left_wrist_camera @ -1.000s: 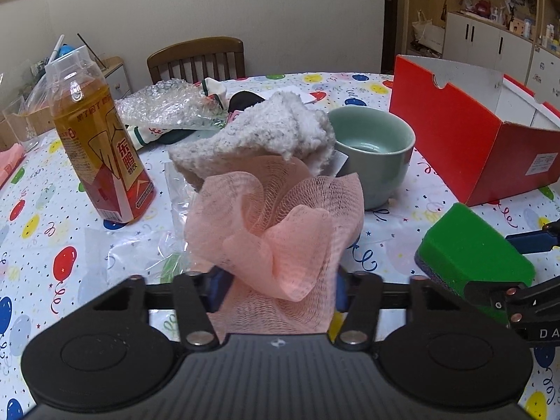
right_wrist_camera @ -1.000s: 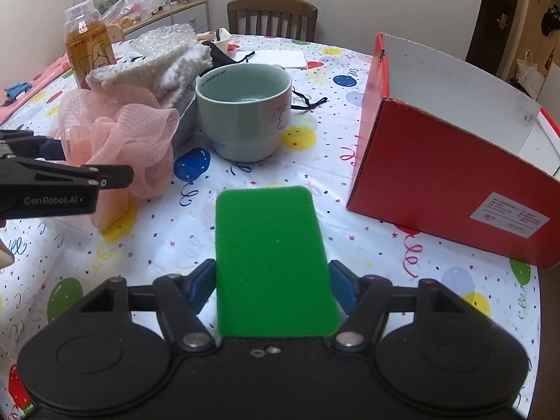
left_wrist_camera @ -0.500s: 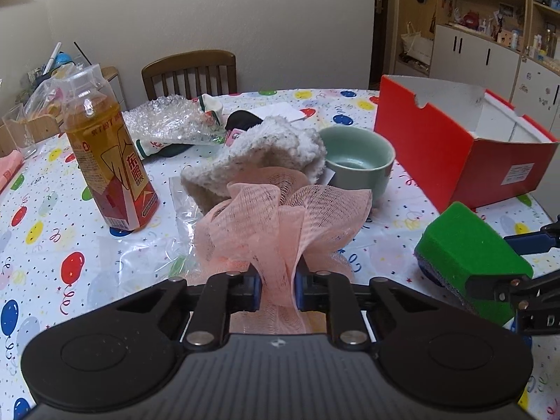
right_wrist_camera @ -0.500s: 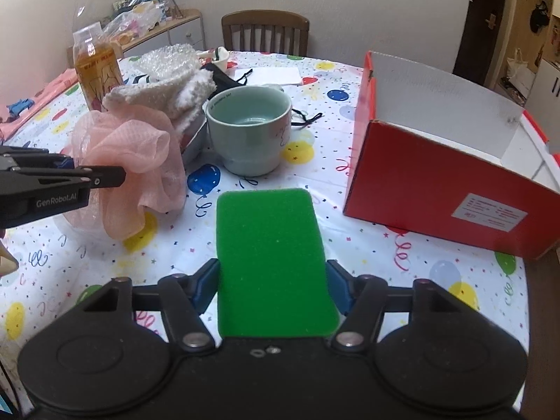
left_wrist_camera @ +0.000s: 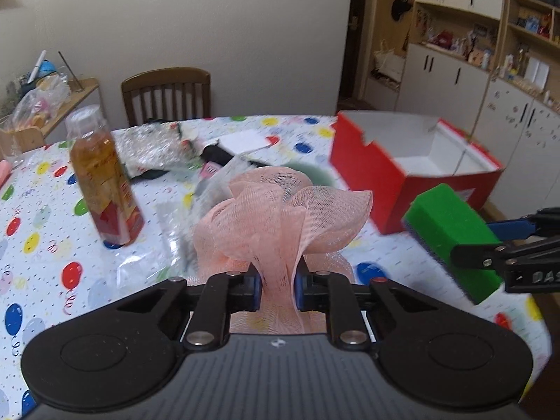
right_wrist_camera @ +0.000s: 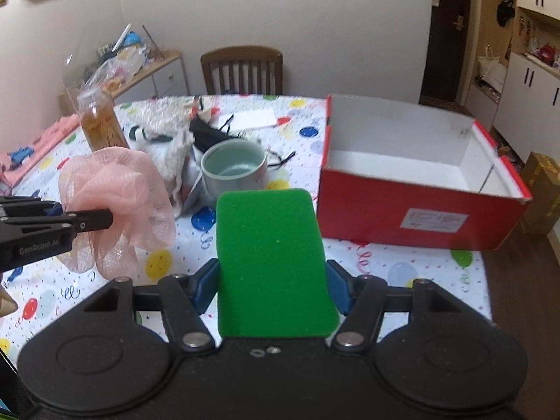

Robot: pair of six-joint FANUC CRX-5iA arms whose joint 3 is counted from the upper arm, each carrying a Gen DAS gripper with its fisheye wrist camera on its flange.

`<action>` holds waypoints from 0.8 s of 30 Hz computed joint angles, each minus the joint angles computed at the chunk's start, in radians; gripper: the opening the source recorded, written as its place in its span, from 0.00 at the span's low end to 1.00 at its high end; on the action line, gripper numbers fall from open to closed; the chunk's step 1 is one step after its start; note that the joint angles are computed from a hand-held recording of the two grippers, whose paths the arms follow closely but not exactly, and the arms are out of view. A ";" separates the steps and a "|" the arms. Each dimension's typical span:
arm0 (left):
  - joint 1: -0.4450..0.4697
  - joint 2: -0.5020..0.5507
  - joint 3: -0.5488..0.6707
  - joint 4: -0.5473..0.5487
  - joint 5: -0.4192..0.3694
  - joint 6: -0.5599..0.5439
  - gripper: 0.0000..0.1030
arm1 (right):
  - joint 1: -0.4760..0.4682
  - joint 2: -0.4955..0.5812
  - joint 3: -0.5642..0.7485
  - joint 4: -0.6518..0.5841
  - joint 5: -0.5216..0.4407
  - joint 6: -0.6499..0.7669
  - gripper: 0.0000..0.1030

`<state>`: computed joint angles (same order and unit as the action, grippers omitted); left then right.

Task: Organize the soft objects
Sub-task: 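Grasp the pink mesh puff with left tool while right tool grasps green sponge, then carry the puff and sponge with both tools over the red shoebox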

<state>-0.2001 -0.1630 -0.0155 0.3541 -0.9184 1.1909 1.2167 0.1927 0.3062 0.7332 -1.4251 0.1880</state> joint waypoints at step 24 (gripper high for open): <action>-0.216 0.341 0.478 -0.039 -0.055 0.084 0.17 | -0.087 -0.087 -0.025 0.108 -0.110 0.046 0.61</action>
<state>-0.4166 0.1785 0.4623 0.3148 -0.9729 1.2745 1.1298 0.1057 0.2807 0.8414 -1.5348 0.2338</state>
